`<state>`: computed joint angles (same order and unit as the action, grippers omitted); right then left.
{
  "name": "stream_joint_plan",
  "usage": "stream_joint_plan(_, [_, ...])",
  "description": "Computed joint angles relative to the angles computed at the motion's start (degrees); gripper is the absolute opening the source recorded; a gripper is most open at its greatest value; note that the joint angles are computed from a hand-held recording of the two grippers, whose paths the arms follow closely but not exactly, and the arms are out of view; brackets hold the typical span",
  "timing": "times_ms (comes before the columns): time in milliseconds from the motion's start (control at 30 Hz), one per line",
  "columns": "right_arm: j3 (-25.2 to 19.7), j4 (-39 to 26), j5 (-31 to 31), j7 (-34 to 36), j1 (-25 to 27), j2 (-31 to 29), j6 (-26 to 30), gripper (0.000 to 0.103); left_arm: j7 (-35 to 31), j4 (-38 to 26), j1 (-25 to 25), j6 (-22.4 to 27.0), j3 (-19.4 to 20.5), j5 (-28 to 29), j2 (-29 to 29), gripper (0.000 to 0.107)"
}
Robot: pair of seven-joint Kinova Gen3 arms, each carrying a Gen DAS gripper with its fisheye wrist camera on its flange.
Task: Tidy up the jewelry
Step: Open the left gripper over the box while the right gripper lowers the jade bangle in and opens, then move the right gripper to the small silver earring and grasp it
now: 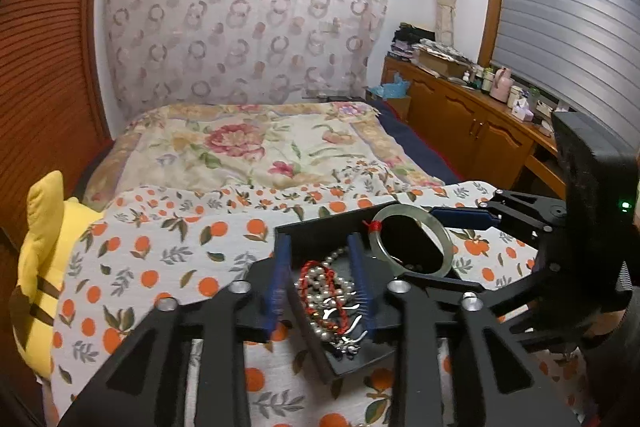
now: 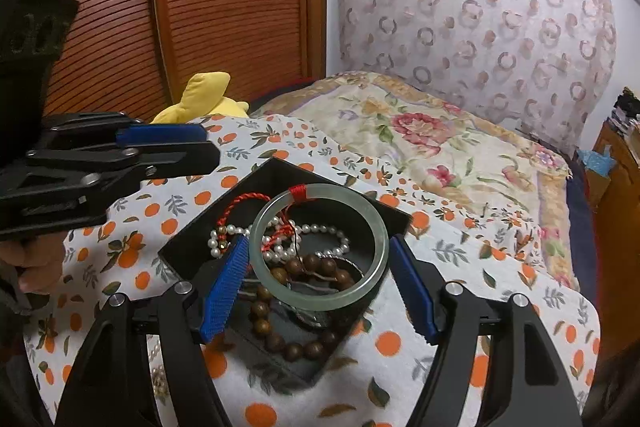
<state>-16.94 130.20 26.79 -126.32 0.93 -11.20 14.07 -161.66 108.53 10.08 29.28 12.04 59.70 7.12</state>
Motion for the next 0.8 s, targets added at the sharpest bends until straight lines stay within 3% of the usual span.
stream_joint_plan(67, [0.50,-0.73,-0.17,0.61,-0.47,1.28,-0.23,0.073,-0.61,0.28,-0.24,-0.69,-0.17,0.53,-0.14,0.046])
stream_joint_plan(233, [0.66,-2.35,2.65,-1.47,-1.36,4.11,0.47,0.074,-3.08,1.77,-1.21,-2.86,-0.66,3.70,-0.57,0.059])
stream_joint_plan(567, [2.64,-2.35,10.65,-10.90,-5.00,4.96,1.14,0.074,-3.64,3.60,-2.56,-2.77,-1.86,3.89,-1.50,0.063])
stream_joint_plan(800, [-1.19,0.06,15.32,-18.92,-4.32,-0.02,3.68,0.074,-7.93,6.53,-2.89,-1.04,-3.54,6.76,-4.31,0.072])
